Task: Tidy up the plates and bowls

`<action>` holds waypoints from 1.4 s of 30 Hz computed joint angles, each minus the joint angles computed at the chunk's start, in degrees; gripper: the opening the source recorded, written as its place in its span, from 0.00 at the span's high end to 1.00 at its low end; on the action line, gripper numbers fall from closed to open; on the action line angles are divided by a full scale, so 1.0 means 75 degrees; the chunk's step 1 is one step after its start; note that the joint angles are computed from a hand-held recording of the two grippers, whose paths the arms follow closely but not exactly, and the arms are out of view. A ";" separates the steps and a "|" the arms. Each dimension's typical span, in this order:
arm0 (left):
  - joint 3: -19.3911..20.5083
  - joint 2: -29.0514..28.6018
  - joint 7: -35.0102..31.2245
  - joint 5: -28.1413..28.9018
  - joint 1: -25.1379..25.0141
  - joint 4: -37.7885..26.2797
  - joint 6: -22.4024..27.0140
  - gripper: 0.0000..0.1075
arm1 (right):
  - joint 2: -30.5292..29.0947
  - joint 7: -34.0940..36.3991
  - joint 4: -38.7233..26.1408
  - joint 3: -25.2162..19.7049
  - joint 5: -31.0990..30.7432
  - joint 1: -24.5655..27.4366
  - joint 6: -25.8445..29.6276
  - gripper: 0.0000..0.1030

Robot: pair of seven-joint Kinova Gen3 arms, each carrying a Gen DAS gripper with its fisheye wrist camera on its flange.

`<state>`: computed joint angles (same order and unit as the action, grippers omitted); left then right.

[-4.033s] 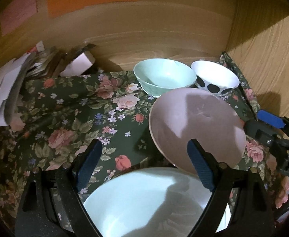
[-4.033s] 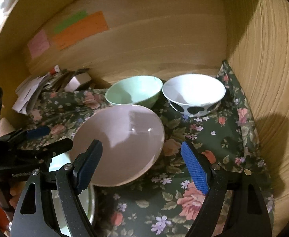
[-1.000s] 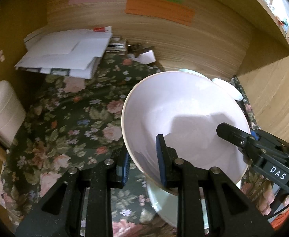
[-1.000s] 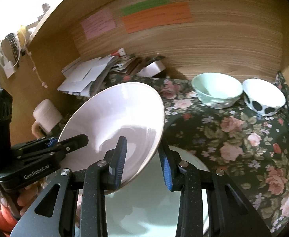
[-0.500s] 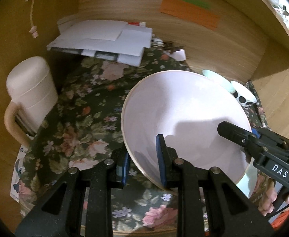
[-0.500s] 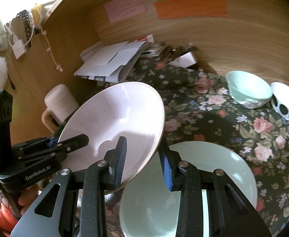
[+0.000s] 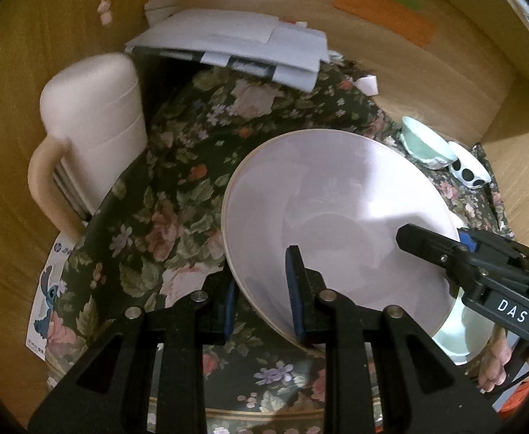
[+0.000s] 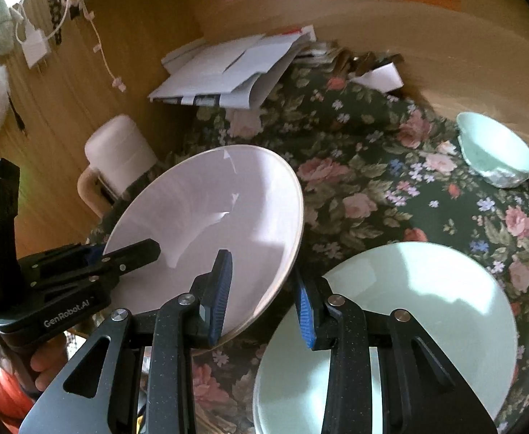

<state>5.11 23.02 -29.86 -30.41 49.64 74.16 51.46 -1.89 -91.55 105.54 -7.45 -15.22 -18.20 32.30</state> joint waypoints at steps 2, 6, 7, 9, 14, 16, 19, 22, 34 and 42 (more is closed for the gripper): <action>0.0009 -0.0013 -0.0007 0.0082 -0.0060 0.0088 -0.0014 0.77 | 0.0103 0.0007 -0.0057 -0.0017 -0.0010 -0.0024 0.0073 0.71; 0.0016 -0.0059 0.0026 0.0192 -0.0164 0.0277 -0.0098 0.77 | 0.0297 -0.0021 -0.0170 -0.0061 0.0011 -0.0056 0.0215 0.71; 0.0020 -0.0077 0.0035 0.0213 -0.0186 0.0327 -0.0128 0.77 | 0.0327 -0.0063 -0.0186 -0.0073 0.0052 -0.0064 0.0230 0.71; 0.0038 -0.0092 0.0023 0.0267 -0.0247 0.0402 -0.0200 0.77 | 0.0413 -0.0287 -0.0259 -0.0108 0.0282 -0.0110 0.0298 0.71; 0.0052 -0.0109 -0.0043 0.0313 -0.0330 0.0497 -0.0345 0.77 | 0.0495 -0.0676 -0.0374 -0.0152 0.0709 -0.0205 0.0397 0.71; 0.0070 -0.0124 -0.0096 0.0356 -0.0360 0.0516 -0.0377 0.77 | 0.0531 -0.0624 -0.0415 -0.0142 0.0649 -0.0185 0.0467 0.70; 0.0088 -0.0136 -0.0175 0.0435 -0.0412 0.0547 -0.0412 0.77 | 0.0546 -0.0506 -0.0422 -0.0149 0.0552 -0.0171 0.0472 0.68; -0.0008 -0.0156 -0.0027 0.0250 -0.0274 0.0559 -0.0343 0.74 | 0.0539 -0.0577 -0.0410 -0.0159 0.0600 -0.0194 0.0475 0.68; -0.0113 -0.0228 0.0625 -0.1223 0.0402 0.0027 0.0319 0.48 | -0.0407 -0.0562 0.0164 -0.0013 0.0608 0.0043 -0.0169 0.47; -0.0045 0.0021 0.0339 -0.1734 0.0727 -0.0868 0.0383 0.35 | -0.1215 -0.1044 0.0456 0.0089 0.1255 0.0538 -0.0479 0.36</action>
<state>4.77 23.18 -27.31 -43.42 55.09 67.66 54.33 -11.00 -99.38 108.96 -6.78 -5.81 -14.16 28.70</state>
